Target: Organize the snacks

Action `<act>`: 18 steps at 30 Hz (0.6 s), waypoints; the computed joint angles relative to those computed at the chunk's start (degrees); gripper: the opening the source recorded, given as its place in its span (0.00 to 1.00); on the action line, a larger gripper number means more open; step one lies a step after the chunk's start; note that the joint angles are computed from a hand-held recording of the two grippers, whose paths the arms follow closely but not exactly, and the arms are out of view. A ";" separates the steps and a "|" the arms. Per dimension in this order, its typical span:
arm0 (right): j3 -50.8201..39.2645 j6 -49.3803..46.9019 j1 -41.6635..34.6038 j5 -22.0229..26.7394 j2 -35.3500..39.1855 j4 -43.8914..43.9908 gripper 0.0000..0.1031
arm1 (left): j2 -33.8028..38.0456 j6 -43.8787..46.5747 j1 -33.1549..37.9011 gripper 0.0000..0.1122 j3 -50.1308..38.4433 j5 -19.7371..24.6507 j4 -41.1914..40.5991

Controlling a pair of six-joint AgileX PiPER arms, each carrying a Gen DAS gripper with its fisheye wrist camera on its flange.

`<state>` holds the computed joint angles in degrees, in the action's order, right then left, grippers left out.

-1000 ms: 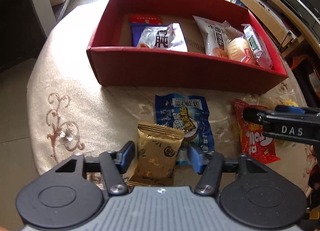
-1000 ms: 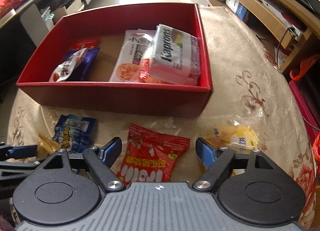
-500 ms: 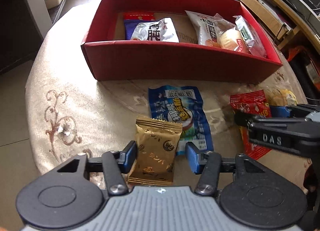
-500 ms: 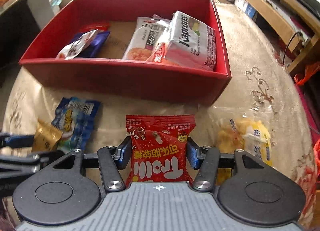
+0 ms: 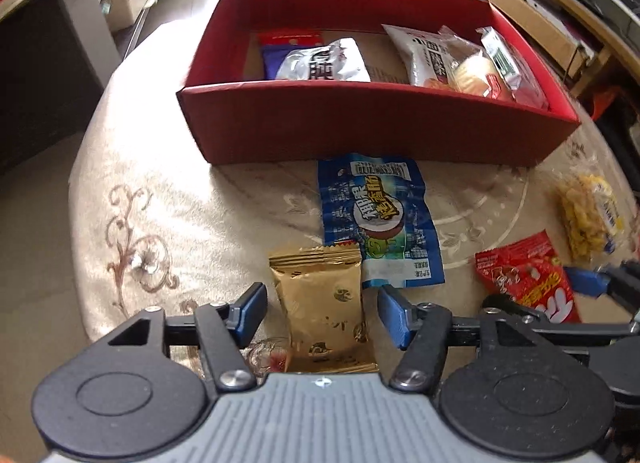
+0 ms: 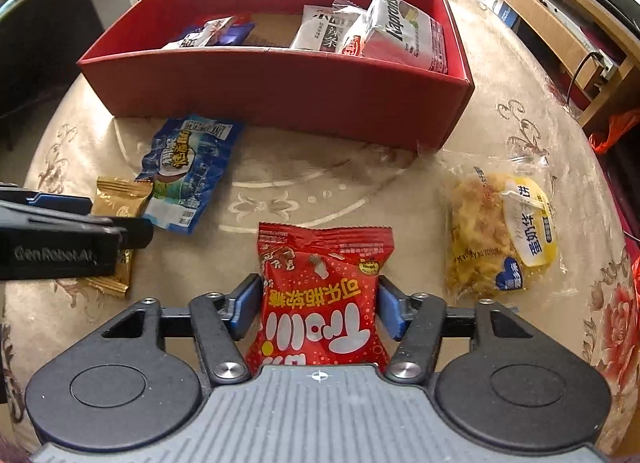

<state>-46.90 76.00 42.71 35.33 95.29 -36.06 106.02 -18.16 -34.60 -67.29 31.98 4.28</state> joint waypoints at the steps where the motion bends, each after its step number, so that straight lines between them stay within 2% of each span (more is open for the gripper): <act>1: -0.15 0.40 -0.16 0.05 0.34 -0.38 0.75 | 0.22 -0.84 -0.46 0.50 -0.18 0.09 1.39; 4: -0.06 0.06 -1.58 0.16 0.92 0.54 0.93 | 0.62 -1.97 -1.34 0.53 -0.27 0.02 3.47; 5: 0.54 -0.30 -3.13 -1.12 0.89 1.85 0.99 | 0.45 -2.18 -1.38 0.53 0.05 -0.17 3.72; 7: 1.79 -2.26 -4.73 -3.96 0.36 2.97 1.00 | 0.59 -3.22 -1.83 0.53 0.13 -0.24 5.23; 11: 2.17 0.98 -3.91 -3.84 0.78 0.41 1.00 | 0.51 -4.50 -2.28 0.55 0.50 -0.46 6.89; 13: 2.21 0.39 -4.04 -4.03 0.87 0.53 1.00 | 0.59 -5.05 -2.36 0.59 0.77 -0.73 7.81; 15: 2.39 -1.04 -4.23 -4.33 0.76 1.28 1.00 | 0.73 -7.39 -2.03 0.72 1.00 -0.42 8.68; 17: 1.96 -1.41 -3.60 -3.21 1.06 1.72 0.98 | 0.79 -5.04 -0.79 0.72 0.94 -0.47 5.38; 18: 1.90 -0.45 -2.81 -2.50 0.91 1.02 0.97 | 0.73 -5.79 -1.12 0.72 0.96 -0.24 6.26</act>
